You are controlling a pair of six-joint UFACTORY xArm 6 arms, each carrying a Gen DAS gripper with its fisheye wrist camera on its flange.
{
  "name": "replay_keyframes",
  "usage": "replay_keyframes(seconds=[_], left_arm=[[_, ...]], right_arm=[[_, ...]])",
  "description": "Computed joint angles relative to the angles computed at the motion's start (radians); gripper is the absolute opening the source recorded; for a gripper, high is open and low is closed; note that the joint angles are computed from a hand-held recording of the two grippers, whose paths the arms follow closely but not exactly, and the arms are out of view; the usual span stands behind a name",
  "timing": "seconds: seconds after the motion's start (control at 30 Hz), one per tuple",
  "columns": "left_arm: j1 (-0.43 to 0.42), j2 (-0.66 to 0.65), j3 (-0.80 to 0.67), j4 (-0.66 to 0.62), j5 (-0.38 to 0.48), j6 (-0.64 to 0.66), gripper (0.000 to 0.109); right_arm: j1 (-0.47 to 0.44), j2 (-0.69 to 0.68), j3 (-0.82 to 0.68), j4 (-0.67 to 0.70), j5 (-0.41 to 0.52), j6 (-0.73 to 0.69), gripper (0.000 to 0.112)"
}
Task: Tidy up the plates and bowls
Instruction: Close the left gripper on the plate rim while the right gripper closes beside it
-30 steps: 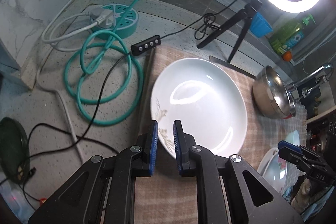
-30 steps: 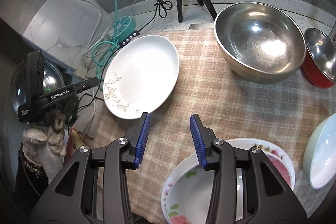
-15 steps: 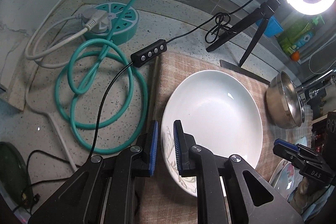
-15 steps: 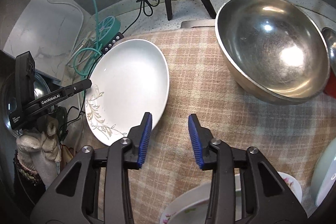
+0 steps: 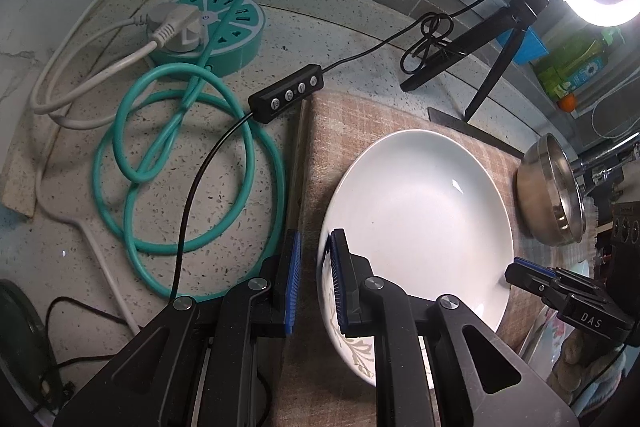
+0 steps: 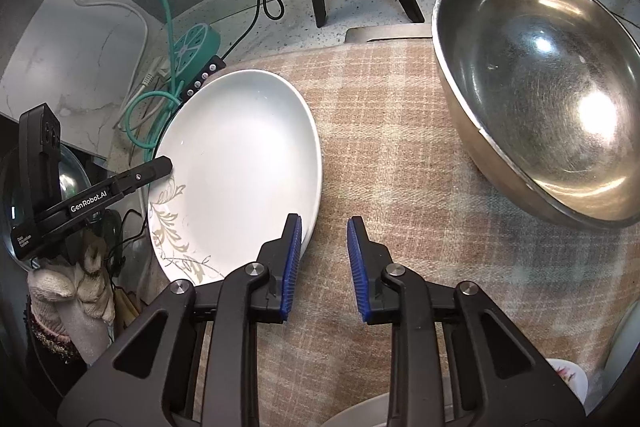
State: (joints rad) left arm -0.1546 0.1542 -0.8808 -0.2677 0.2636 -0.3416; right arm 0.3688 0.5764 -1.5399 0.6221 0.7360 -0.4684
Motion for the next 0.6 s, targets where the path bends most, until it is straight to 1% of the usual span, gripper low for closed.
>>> replay_keyframes(seconds=[0.1,0.23,0.27,0.33,0.5,0.6], left_arm=[[-0.005,0.010,-0.009,-0.046,0.000,0.044,0.013],[-0.010,0.020,-0.019,-0.059,-0.002,0.066,0.010],[-0.010,0.021,-0.020,-0.038,-0.001,0.051,0.010],[-0.009,0.022,-0.020,-0.005,0.000,0.030,0.010],[-0.013,0.018,-0.017,-0.017,-0.005,0.032,0.010],[-0.020,0.008,-0.008,0.013,-0.006,0.010,0.010]], right_arm=[[0.003,0.016,-0.018,0.017,0.008,-0.010,0.017],[0.008,0.031,-0.037,0.020,0.019,-0.019,0.009],[0.009,0.032,-0.038,0.026,0.020,-0.025,0.009],[0.011,0.029,-0.032,0.022,0.012,-0.030,0.009],[0.013,0.010,-0.011,0.001,0.008,-0.027,0.009],[0.010,-0.005,0.010,-0.001,0.007,-0.034,0.009]])
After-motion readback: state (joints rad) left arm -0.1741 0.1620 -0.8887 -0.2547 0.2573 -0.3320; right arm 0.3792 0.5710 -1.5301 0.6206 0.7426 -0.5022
